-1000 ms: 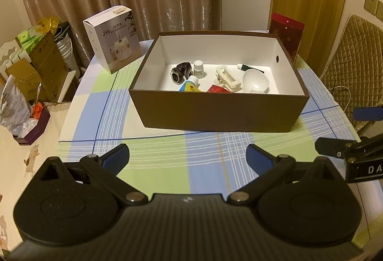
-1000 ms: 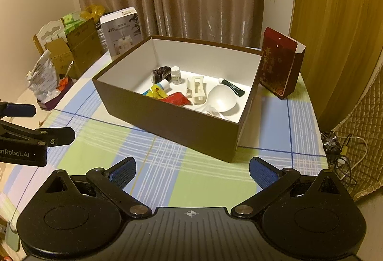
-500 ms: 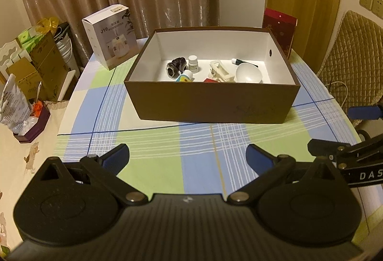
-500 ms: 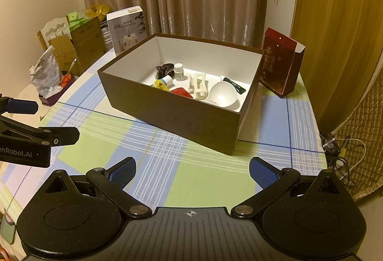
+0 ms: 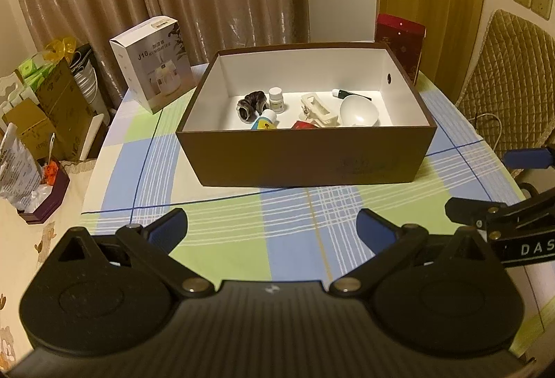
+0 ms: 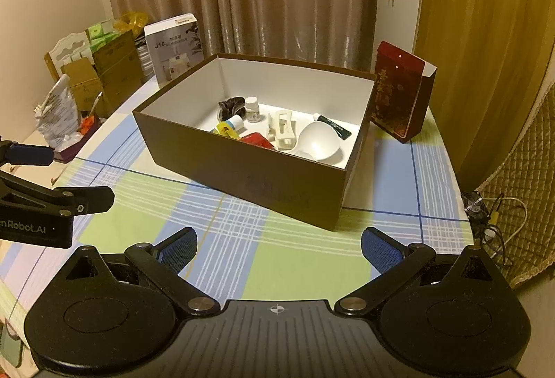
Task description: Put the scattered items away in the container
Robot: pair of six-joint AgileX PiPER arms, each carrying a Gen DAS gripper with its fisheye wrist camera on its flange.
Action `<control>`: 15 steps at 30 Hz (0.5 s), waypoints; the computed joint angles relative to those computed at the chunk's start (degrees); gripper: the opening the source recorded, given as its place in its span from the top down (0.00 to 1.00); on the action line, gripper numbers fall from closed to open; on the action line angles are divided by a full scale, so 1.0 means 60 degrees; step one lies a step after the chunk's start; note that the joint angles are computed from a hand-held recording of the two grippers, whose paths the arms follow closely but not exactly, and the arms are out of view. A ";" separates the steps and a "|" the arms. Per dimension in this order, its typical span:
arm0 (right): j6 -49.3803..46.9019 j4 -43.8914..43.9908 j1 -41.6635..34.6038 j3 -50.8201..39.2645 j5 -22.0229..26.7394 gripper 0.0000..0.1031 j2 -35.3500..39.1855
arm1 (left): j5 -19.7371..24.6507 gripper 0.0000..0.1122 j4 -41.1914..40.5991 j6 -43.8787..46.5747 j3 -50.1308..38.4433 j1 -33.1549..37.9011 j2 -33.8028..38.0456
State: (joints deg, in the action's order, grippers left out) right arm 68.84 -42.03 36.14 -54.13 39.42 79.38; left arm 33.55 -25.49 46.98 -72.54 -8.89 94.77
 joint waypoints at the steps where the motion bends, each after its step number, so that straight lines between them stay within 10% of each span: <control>1: -0.0002 -0.0005 0.0005 -0.0027 0.0001 0.00 0.0033 | -0.0009 0.09 0.0023 -0.0005 -0.0027 0.0005 0.0049; 15: -0.0529 0.0171 -0.0275 -0.0358 -0.0259 0.00 0.0427 | -0.0038 0.09 0.0085 0.0028 -0.0392 -0.0018 0.0491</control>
